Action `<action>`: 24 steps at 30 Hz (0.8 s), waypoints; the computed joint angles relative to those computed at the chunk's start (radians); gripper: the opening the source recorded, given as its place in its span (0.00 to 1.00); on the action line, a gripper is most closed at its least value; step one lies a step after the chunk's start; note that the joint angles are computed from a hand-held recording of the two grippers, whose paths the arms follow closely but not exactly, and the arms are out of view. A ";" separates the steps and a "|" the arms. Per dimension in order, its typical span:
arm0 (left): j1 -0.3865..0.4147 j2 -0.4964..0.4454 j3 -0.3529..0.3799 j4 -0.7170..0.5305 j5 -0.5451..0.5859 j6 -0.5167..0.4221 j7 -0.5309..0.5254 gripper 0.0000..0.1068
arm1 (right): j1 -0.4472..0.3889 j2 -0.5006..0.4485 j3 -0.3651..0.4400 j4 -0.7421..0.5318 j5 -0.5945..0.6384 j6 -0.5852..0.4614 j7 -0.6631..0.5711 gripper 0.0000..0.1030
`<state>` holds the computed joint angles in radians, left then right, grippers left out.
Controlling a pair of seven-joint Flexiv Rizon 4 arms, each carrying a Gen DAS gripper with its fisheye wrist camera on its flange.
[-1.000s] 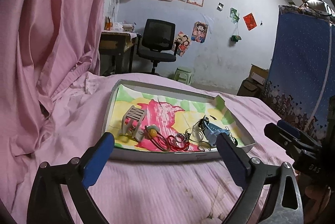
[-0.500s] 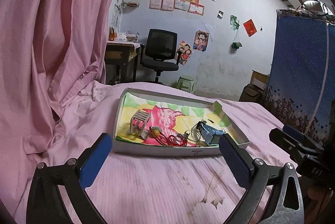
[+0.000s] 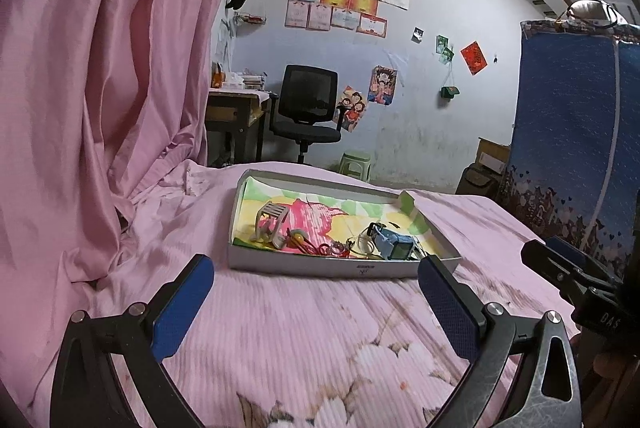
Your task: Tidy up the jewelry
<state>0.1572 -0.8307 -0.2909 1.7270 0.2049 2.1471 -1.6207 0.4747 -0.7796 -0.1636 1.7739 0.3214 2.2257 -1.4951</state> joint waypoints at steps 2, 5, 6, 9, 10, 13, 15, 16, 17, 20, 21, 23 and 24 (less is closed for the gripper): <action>-0.005 0.008 0.009 0.020 -0.001 0.019 -0.002 0.96 | 0.006 0.006 0.001 0.017 0.012 0.016 -0.004 0.98; -0.011 0.019 0.021 0.044 -0.003 0.040 -0.011 0.96 | 0.018 0.012 0.000 0.035 0.033 0.035 -0.018 0.98; -0.014 0.023 0.025 0.054 -0.006 0.048 -0.015 0.96 | 0.023 0.014 -0.001 0.040 0.042 0.042 -0.024 0.98; -0.020 0.034 0.038 0.079 -0.010 0.073 -0.027 0.96 | 0.030 0.023 0.004 0.057 0.059 0.059 -0.040 0.98; -0.021 0.036 0.041 0.083 -0.008 0.079 -0.031 0.96 | 0.032 0.025 0.005 0.060 0.066 0.066 -0.045 0.98; -0.026 0.046 0.051 0.104 -0.007 0.097 -0.043 0.96 | 0.039 0.031 0.009 0.071 0.087 0.081 -0.063 0.98; -0.026 0.052 0.053 0.115 -0.003 0.108 -0.053 0.96 | 0.045 0.035 0.012 0.078 0.102 0.092 -0.076 0.98; -0.029 0.055 0.059 0.122 -0.004 0.116 -0.055 0.96 | 0.047 0.038 0.014 0.083 0.108 0.098 -0.082 0.98; -0.033 0.059 0.064 0.128 -0.004 0.122 -0.057 0.96 | 0.050 0.040 0.017 0.088 0.116 0.104 -0.088 0.98; -0.047 0.069 0.082 0.147 -0.013 0.140 -0.058 0.96 | 0.056 0.045 0.022 0.094 0.134 0.114 -0.107 0.98; -0.050 0.071 0.087 0.154 -0.015 0.146 -0.058 0.96 | 0.058 0.047 0.024 0.096 0.140 0.117 -0.113 0.98; -0.057 0.075 0.098 0.168 -0.022 0.159 -0.058 0.96 | 0.063 0.051 0.027 0.101 0.150 0.121 -0.126 0.98; -0.063 0.077 0.105 0.175 -0.028 0.166 -0.056 0.96 | 0.066 0.051 0.028 0.105 0.156 0.125 -0.133 0.98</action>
<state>0.0938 -0.7535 -0.1861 1.9018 0.1772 2.3127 -1.6770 0.5404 -0.7288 -0.1357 1.8786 0.4770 2.3504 -1.6281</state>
